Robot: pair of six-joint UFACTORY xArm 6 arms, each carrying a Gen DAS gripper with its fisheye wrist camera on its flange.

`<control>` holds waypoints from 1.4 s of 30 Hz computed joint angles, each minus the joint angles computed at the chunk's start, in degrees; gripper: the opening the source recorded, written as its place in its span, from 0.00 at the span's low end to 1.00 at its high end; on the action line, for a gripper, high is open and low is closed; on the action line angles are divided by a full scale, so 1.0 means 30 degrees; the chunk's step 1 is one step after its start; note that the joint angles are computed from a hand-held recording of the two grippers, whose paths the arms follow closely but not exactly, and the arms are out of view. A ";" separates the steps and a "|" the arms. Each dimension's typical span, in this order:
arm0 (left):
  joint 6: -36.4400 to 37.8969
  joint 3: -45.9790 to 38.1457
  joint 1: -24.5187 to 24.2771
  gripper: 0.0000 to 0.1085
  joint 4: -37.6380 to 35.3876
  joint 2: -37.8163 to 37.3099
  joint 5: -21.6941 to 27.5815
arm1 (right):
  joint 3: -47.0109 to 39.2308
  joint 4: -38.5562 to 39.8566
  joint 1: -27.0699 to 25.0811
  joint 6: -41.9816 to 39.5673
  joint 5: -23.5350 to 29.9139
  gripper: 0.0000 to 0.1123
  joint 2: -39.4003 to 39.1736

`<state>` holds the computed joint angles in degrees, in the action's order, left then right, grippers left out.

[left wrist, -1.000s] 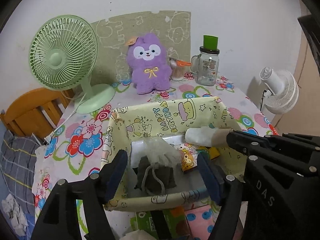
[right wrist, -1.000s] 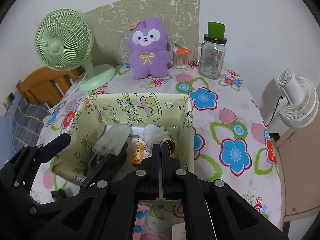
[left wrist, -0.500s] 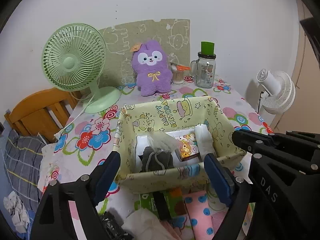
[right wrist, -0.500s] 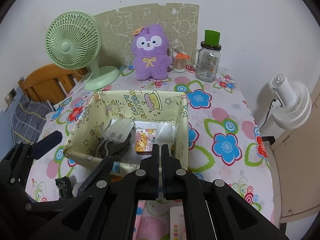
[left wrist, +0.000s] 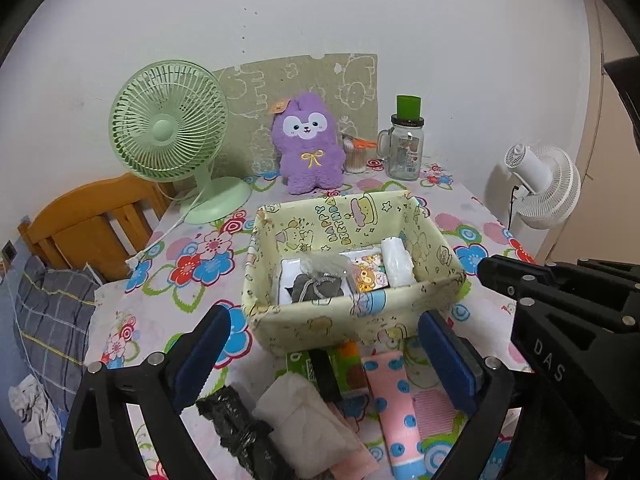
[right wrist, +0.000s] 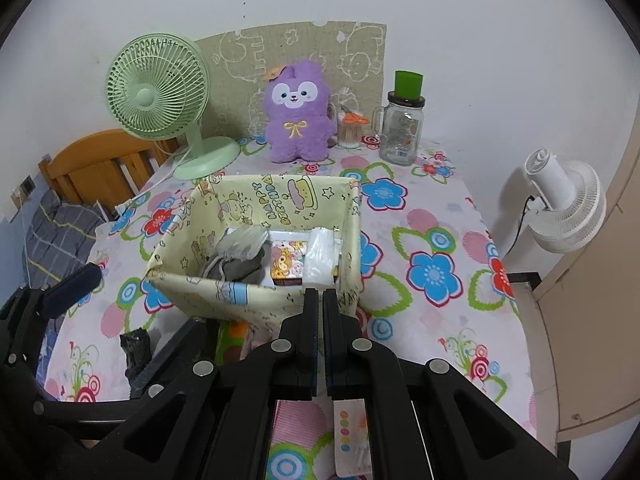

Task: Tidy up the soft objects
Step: 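Move left tool to pink polka-dot tube while right tool reaches candle card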

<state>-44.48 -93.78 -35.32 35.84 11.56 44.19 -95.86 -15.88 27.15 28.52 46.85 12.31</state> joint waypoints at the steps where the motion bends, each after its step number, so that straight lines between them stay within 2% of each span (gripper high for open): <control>1: -0.0130 0.0229 -0.0060 0.89 0.0079 -0.0198 0.0003 | 0.0176 -0.0046 0.0028 0.0038 -0.0009 0.04 -0.0155; 15: -0.1844 0.2858 -0.0927 0.94 0.1184 -0.2361 0.0007 | 0.4047 -0.1531 0.0302 0.0693 -0.1031 0.04 -0.3291; 19: -0.2594 0.3740 -0.1177 0.95 0.1343 -0.2836 -0.0240 | 0.5271 -0.1254 0.0149 0.0853 -0.1275 0.04 -0.4142; 26: -0.3197 0.4700 -0.1658 0.95 0.1393 -0.2943 -0.0237 | 0.7866 -0.1369 -0.0156 0.1189 -0.2630 0.04 -0.5727; 31: -0.3466 0.5134 -0.1974 0.95 0.0920 -0.2660 -0.0616 | 0.9431 0.0429 -0.0682 0.0267 -0.3691 0.04 -0.6482; 38: -0.4563 0.5355 -0.2370 0.95 0.1198 -0.1936 -0.1597 | 1.1183 0.0672 -0.0861 -0.0292 -0.5182 0.04 -0.6856; 42: -0.4602 0.5311 -0.2373 0.95 0.0384 -0.1462 -0.2068 | 1.1973 0.1654 -0.0944 -0.1263 -0.6050 0.04 -0.6738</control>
<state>-58.28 -77.85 -42.43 37.00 7.17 37.99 -59.94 -10.92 24.32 24.73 28.70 -7.90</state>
